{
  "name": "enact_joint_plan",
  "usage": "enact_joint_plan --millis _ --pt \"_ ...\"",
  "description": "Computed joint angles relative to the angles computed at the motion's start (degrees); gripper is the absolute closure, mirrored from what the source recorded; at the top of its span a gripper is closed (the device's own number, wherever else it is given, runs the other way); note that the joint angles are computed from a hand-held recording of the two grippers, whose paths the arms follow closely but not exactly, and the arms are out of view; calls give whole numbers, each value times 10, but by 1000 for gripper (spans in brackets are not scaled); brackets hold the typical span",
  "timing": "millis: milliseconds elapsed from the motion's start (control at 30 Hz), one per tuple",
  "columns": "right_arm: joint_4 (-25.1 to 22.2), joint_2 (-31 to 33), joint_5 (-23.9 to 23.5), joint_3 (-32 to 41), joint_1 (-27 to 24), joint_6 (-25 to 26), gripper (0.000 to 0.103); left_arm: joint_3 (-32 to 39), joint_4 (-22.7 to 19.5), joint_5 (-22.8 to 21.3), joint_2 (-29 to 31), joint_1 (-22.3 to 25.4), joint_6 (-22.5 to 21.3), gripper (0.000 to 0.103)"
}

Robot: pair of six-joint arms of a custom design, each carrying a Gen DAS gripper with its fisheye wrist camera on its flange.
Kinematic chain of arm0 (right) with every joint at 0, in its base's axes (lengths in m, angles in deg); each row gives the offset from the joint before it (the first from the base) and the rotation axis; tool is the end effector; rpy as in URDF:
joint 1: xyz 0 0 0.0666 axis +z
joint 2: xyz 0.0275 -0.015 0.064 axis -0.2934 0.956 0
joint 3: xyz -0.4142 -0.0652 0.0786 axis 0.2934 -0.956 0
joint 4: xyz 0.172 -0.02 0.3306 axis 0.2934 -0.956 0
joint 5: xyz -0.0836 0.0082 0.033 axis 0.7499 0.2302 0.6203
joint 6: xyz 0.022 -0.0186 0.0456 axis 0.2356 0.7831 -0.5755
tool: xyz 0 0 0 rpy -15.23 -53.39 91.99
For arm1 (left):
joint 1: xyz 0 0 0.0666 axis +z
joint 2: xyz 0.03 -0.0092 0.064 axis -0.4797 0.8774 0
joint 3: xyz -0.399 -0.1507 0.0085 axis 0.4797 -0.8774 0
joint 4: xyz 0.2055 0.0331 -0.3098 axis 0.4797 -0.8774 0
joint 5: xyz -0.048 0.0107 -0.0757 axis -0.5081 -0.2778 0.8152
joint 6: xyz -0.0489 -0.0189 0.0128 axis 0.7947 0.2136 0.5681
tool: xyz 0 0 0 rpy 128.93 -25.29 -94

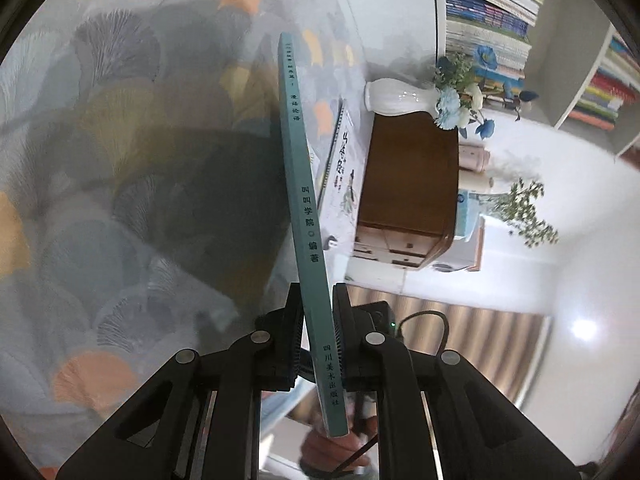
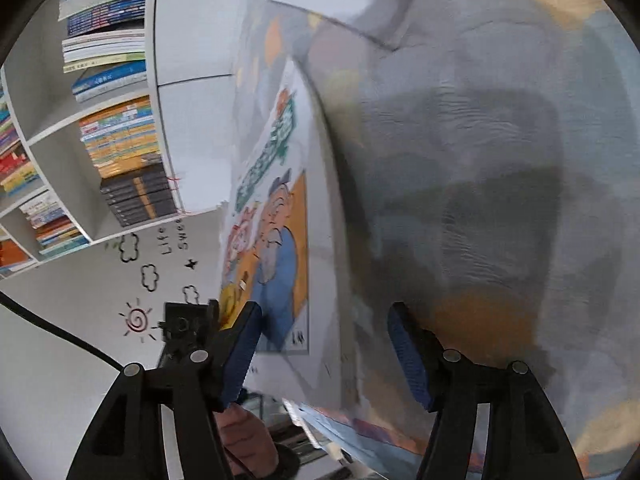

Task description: Organize books

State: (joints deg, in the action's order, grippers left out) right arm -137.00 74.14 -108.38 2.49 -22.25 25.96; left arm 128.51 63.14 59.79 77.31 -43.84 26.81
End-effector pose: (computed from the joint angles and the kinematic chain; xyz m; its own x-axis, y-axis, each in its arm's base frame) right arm 0.3639 -0.0009 0.4175 -0.9342 0.2654 0.2385 0.3229 0.3446 0.8815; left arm 0.3653 -0.1272 0.4539 -0.8837 -0.4297 0.1854 -0.3052 0.2288 -0.9244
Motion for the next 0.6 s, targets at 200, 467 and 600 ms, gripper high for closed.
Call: enact_joint_plan --millis 200,467,600 --pt "61 -22 43 18 30 -32 76 58 -141 -11 12 10 -129 94" --pt "7 -20 233 160 134 80 77 144 -278 -12 8 61 -301 90" --pt "25 8 284 238 211 71 77 172 -319 9 -10 133 -351 90"
